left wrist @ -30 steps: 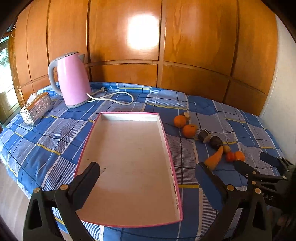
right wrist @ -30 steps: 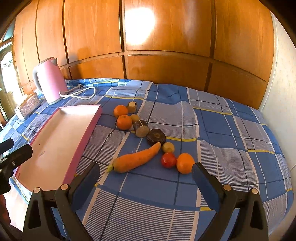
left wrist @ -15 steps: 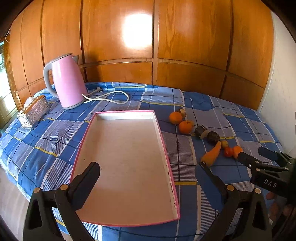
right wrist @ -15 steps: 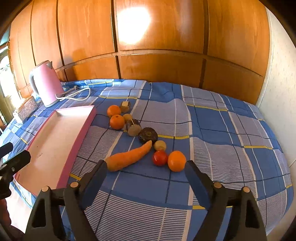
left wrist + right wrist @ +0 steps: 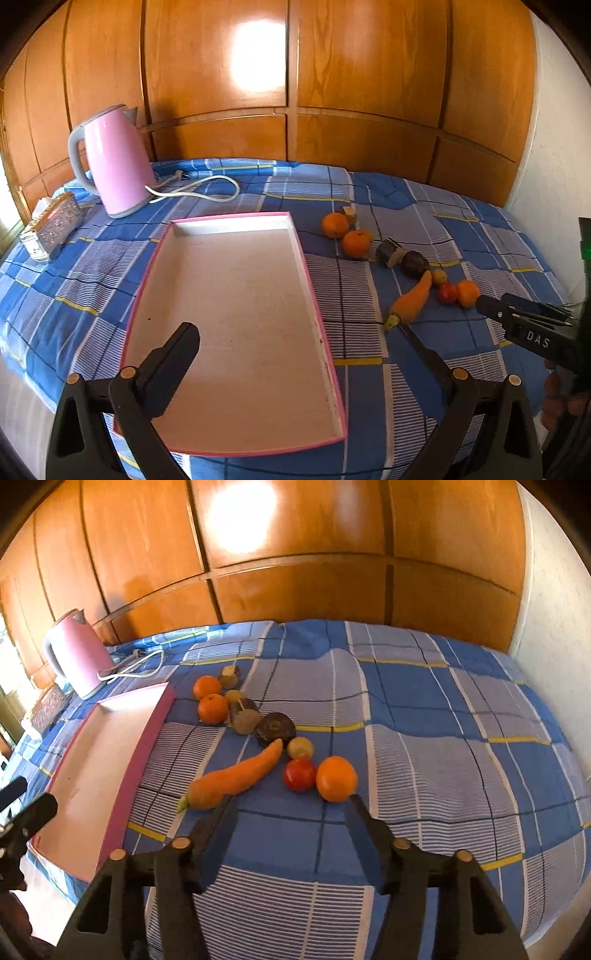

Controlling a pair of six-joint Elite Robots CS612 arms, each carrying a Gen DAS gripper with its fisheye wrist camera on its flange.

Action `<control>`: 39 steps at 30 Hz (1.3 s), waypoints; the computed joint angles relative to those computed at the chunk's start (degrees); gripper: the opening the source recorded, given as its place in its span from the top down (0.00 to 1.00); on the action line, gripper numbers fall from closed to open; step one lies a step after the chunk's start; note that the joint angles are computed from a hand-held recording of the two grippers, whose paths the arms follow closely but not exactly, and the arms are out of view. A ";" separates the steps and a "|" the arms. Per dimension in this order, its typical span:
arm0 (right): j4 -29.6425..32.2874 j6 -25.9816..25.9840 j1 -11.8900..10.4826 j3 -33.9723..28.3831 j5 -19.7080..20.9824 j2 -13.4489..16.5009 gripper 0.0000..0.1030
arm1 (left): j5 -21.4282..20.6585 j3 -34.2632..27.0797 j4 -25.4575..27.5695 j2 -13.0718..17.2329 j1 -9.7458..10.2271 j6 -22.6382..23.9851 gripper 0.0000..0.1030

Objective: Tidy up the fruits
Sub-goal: 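Grasp the carrot with the left tool while the right tool approaches the large orange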

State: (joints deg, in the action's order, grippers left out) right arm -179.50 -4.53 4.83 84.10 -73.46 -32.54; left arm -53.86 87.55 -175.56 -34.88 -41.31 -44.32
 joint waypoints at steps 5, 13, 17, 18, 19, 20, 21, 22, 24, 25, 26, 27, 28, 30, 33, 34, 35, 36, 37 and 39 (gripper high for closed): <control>1.89 2.35 -1.05 -0.59 2.22 0.50 0.52 | -3.94 -1.20 0.48 0.42 0.78 2.77 0.00; 6.61 3.40 -2.06 -1.97 3.39 1.26 0.58 | -9.30 -5.53 4.09 2.09 2.00 8.16 0.02; 7.32 3.07 -2.25 -2.39 3.37 1.60 0.64 | -14.55 -9.17 4.95 3.75 2.68 14.50 0.20; 7.28 2.92 -2.24 -2.48 3.18 1.66 0.64 | -16.24 -10.57 5.45 4.46 2.92 16.19 0.21; 7.14 2.82 -2.27 -2.53 3.15 1.73 0.64 | -17.65 -11.61 6.05 4.95 3.11 17.26 0.25; 7.01 2.80 -2.34 -2.57 3.41 1.77 0.64 | -18.84 -12.85 6.88 5.57 3.32 18.27 0.30; 6.81 2.70 -2.40 -2.61 3.68 1.82 0.64 | -19.88 -14.17 7.81 6.23 3.48 19.12 0.30; 6.66 2.49 -2.41 -2.63 3.72 1.85 0.64 | -21.02 -15.78 9.02 7.04 3.67 20.14 0.31; 6.61 1.67 -2.41 -2.77 3.47 1.96 0.64 | -22.38 -18.39 11.46 8.34 3.89 22.01 0.31; 6.70 1.46 -2.48 -2.83 3.69 2.01 0.64 | -23.13 -19.81 12.91 9.07 4.00 23.20 0.31; 6.85 1.37 -2.58 -2.90 4.11 2.06 0.64 | -24.09 -21.20 14.35 9.76 4.11 24.36 0.33; 7.10 1.25 -2.65 -2.96 4.52 2.09 0.64 | -25.01 -22.48 15.81 10.41 4.23 25.53 0.34; 7.33 1.09 -2.71 -3.09 4.86 2.16 0.64 | -25.28 -24.00 17.72 11.18 4.24 26.71 0.38; 7.51 0.60 -2.87 -3.18 5.89 2.28 0.64 | -26.04 -26.39 20.90 12.47 4.52 27.43 0.44; 7.55 0.60 -3.03 -3.45 7.03 2.53 0.64 | -27.87 -26.87 20.10 12.95 5.00 26.76 0.57; 7.58 0.63 -3.07 -3.54 7.31 2.60 0.64 | -28.54 -27.00 19.58 13.07 5.14 26.32 0.65; 7.64 0.79 -3.11 -3.76 7.54 2.75 0.64 | -28.84 -26.82 18.93 13.03 5.19 25.66 0.66; 7.84 0.87 -3.12 -4.01 7.60 2.88 0.64 | -28.98 -26.53 18.39 12.94 5.20 25.04 0.66; 8.15 0.95 -3.11 -4.38 7.72 3.08 0.64 | -29.27 -25.87 17.39 12.71 5.20 24.35 0.66; 8.63 1.22 -3.03 -5.24 7.54 3.50 0.64 | -29.60 -24.35 15.46 12.11 5.12 22.80 0.66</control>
